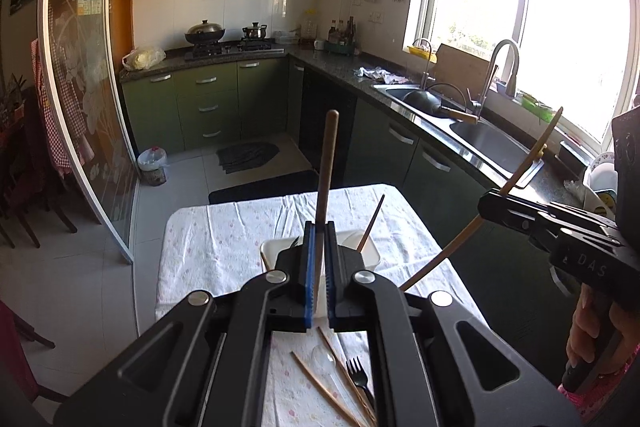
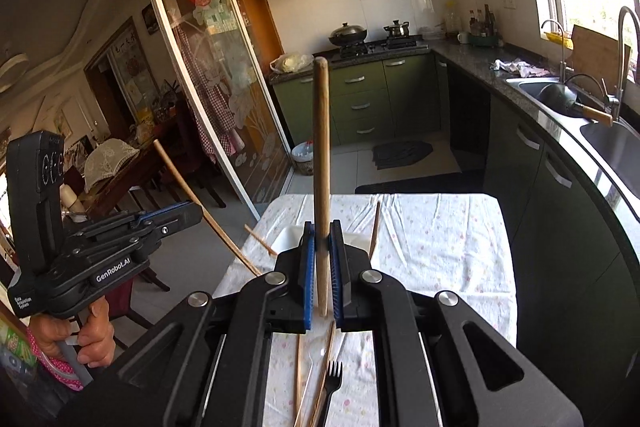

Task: Organize utensils
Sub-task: 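Lift both chopsticks into the white caddy and open the left then right gripper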

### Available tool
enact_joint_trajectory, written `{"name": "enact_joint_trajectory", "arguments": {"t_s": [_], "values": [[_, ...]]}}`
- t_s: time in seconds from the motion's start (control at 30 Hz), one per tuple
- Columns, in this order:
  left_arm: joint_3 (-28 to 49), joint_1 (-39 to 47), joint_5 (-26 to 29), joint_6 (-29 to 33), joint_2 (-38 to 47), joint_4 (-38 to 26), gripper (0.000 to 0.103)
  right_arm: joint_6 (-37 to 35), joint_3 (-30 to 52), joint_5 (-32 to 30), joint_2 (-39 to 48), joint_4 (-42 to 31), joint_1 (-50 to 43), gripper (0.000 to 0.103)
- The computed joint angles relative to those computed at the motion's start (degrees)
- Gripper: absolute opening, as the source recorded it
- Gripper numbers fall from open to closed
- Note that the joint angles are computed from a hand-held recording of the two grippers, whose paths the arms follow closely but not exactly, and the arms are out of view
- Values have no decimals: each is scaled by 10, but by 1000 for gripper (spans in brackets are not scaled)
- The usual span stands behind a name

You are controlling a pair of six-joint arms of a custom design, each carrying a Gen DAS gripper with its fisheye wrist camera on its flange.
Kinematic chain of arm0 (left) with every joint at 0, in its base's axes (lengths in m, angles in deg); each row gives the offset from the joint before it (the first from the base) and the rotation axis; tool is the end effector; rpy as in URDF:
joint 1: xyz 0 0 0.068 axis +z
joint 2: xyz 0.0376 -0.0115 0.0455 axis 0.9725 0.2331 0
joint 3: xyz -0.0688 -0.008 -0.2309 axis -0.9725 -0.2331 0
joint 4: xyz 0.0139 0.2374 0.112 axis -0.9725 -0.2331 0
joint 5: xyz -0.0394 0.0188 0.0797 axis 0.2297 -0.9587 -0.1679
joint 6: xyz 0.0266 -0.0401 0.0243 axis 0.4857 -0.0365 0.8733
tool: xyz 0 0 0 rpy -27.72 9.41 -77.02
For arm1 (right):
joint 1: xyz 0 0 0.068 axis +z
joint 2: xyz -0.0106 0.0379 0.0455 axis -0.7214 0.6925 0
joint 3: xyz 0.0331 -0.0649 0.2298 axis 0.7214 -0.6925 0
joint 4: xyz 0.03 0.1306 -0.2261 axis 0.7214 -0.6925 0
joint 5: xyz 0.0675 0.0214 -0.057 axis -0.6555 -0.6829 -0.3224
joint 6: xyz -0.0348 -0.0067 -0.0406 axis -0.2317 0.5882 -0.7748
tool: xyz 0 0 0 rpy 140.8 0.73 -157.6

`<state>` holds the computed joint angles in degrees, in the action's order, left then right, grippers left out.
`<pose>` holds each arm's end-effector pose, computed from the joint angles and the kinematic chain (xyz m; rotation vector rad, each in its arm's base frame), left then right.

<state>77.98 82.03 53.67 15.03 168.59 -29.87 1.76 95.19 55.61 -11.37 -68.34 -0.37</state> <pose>0.1784 0.0015 0.4996 0.4066 2.1695 -0.3226 0.1660 0.1528 0.4503 -0.0612 2.1329 0.4175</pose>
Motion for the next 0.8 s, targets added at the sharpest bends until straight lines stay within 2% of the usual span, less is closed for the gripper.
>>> {"name": "enact_joint_trajectory", "arguments": {"t_s": [0.13, 0.27, 0.33, 0.57, 0.8], "values": [[65, -27, -17, -31, 47, 22, 4, -20, 103, -10, 68, -11, -40, 8], [74, -50, -41, -51, 79, 48, 4, -29, 142, -29, 121, -4, -76, 8], [49, -54, -48, -53, 81, 60, 1, -29, 132, -39, 137, 8, -91, 8], [-84, -59, -71, -37, 48, 117, 1, -30, 3, -88, 145, 92, -131, 8], [-134, -49, -56, -26, 32, 139, 1, -30, -84, -107, 148, 151, -138, 8]]}}
